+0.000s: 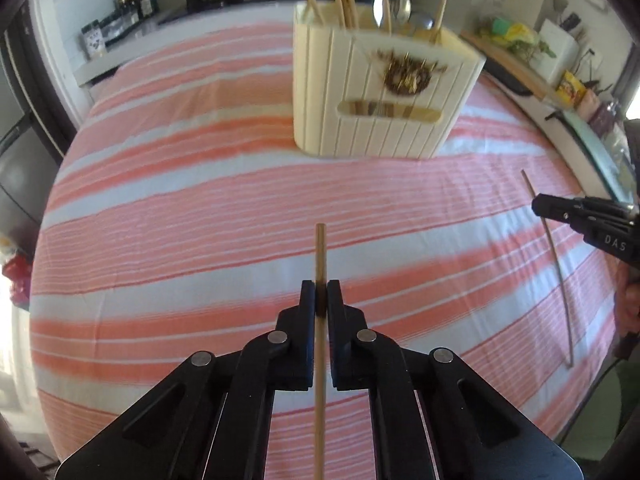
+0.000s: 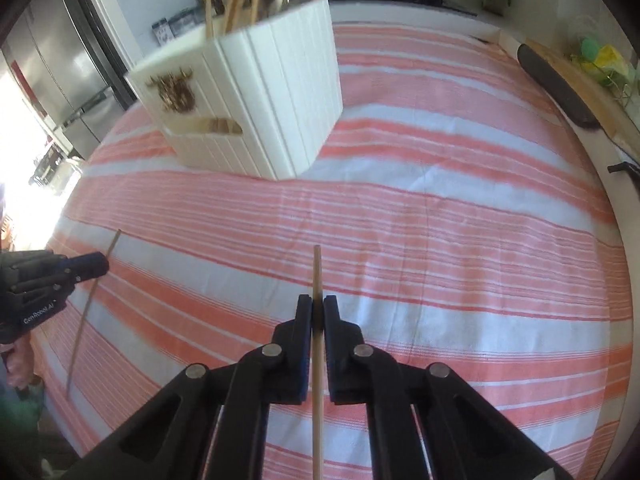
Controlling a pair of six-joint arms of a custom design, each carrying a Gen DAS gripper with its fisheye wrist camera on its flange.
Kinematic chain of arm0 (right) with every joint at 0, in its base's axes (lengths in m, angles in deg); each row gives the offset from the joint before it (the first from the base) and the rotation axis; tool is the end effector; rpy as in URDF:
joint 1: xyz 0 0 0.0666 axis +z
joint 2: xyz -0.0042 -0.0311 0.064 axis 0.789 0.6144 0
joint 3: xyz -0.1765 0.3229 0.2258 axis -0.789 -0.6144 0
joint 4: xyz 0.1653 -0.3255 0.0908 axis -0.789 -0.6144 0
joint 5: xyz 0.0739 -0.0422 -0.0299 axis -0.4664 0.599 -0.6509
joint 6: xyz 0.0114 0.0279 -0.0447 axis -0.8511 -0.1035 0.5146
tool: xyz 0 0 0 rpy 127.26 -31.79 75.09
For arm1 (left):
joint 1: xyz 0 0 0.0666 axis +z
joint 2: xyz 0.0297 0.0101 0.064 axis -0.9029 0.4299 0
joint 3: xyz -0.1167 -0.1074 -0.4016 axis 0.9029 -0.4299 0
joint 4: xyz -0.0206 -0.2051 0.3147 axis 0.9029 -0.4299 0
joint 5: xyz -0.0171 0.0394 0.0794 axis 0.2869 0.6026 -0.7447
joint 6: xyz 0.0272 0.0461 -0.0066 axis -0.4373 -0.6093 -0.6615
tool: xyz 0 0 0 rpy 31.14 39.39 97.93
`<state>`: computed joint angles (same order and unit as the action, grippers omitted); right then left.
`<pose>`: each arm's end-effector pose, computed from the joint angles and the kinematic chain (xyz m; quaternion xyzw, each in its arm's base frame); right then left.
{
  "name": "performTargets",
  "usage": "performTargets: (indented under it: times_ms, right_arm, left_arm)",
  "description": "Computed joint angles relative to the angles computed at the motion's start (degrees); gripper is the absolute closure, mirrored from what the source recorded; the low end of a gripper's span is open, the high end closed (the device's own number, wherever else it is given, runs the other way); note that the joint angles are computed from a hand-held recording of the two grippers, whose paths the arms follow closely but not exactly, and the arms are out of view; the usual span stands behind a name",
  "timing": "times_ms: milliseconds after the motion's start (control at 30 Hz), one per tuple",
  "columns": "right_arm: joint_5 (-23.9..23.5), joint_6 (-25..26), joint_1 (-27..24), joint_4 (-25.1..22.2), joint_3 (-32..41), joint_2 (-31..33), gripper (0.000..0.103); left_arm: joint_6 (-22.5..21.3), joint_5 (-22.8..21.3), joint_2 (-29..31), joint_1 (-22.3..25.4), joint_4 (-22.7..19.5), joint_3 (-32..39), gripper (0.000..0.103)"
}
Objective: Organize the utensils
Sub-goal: 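Carry both chopsticks over the caddy and lower them in with both tools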
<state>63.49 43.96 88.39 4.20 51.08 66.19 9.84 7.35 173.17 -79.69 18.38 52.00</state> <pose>0.4131 0.2905 0.4543 0.0948 0.9530 0.0581 0.2820 0.5210 -0.1511 0.4551 0.2858 0.9168 -0.1253 0.2493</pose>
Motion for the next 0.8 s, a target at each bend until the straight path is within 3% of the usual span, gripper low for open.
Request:
performTargets:
  times_ms: [167, 300, 533, 667, 800]
  right_arm:
    - [6.80, 1.33, 4.61, 2.55, 1.66, -5.05, 0.097]
    - [11.43, 3.56, 8.76, 2.76, 3.50, -7.27, 0.097]
    - [19.70, 5.90, 12.10, 4.95, 6.18, -7.70, 0.097]
    - [23.29, 9.18, 12.54, 7.89, 7.32, -8.27, 0.097]
    - [24.78, 12.53, 11.15, 7.00, 10.84, -7.81, 0.097]
  left_arm:
    - [3.36, 9.11, -7.92, 3.56, 5.80, -1.84, 0.099]
    - [5.20, 13.67, -12.82, 5.62, 10.41, -3.66, 0.099]
    - [8.20, 15.87, -15.72, 6.77, 15.17, -4.51, 0.099]
    - [9.34, 17.68, -16.45, 7.99, 15.44, -3.11, 0.099]
    - [9.12, 18.49, -15.86, 9.11, 15.09, -0.08, 0.099]
